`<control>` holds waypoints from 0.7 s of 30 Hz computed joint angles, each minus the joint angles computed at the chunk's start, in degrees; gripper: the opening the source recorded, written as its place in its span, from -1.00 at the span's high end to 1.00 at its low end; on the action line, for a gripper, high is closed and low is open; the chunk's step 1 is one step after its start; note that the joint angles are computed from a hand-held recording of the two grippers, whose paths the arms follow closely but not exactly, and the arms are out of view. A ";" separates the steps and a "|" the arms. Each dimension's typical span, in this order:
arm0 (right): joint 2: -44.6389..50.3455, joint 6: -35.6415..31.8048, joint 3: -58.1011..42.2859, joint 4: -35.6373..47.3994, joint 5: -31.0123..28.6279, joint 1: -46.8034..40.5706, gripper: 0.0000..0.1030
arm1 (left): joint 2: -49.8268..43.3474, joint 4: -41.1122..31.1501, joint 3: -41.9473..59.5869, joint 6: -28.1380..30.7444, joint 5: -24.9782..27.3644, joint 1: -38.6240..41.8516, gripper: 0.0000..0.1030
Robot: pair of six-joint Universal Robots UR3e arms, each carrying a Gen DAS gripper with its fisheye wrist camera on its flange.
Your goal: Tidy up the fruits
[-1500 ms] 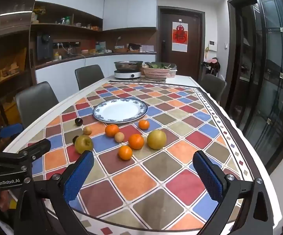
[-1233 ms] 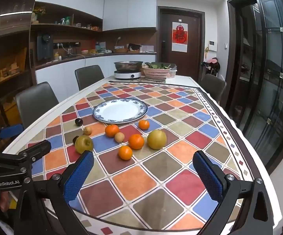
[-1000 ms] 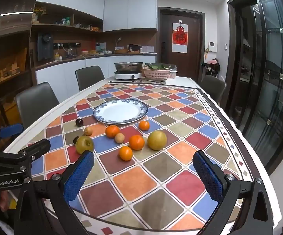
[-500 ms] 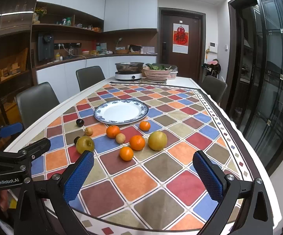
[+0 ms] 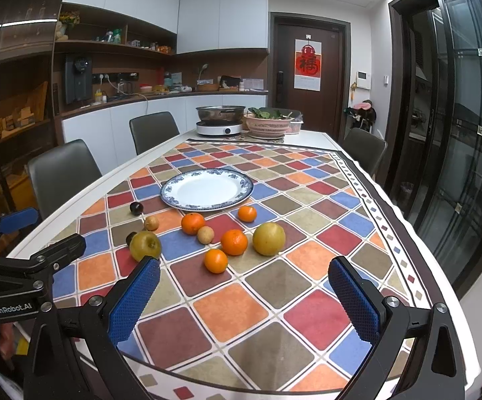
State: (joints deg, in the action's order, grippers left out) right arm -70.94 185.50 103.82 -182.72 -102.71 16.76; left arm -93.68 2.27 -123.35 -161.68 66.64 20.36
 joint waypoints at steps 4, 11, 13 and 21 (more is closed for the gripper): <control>0.09 -0.02 -0.06 -0.05 0.02 -0.01 -0.98 | 0.01 0.04 -0.05 -0.02 -0.06 0.03 -1.00; -0.24 0.03 -0.22 0.48 -0.01 0.03 -0.98 | -0.03 0.24 -0.15 -0.01 -0.08 0.04 -1.00; -0.15 0.03 -0.15 0.29 -0.05 0.04 -0.98 | 0.02 0.18 -0.17 0.06 -0.07 0.08 -1.00; -0.03 -0.02 -0.08 0.07 0.01 0.01 -0.98 | -0.06 0.42 -0.27 -0.02 -0.16 0.12 -1.00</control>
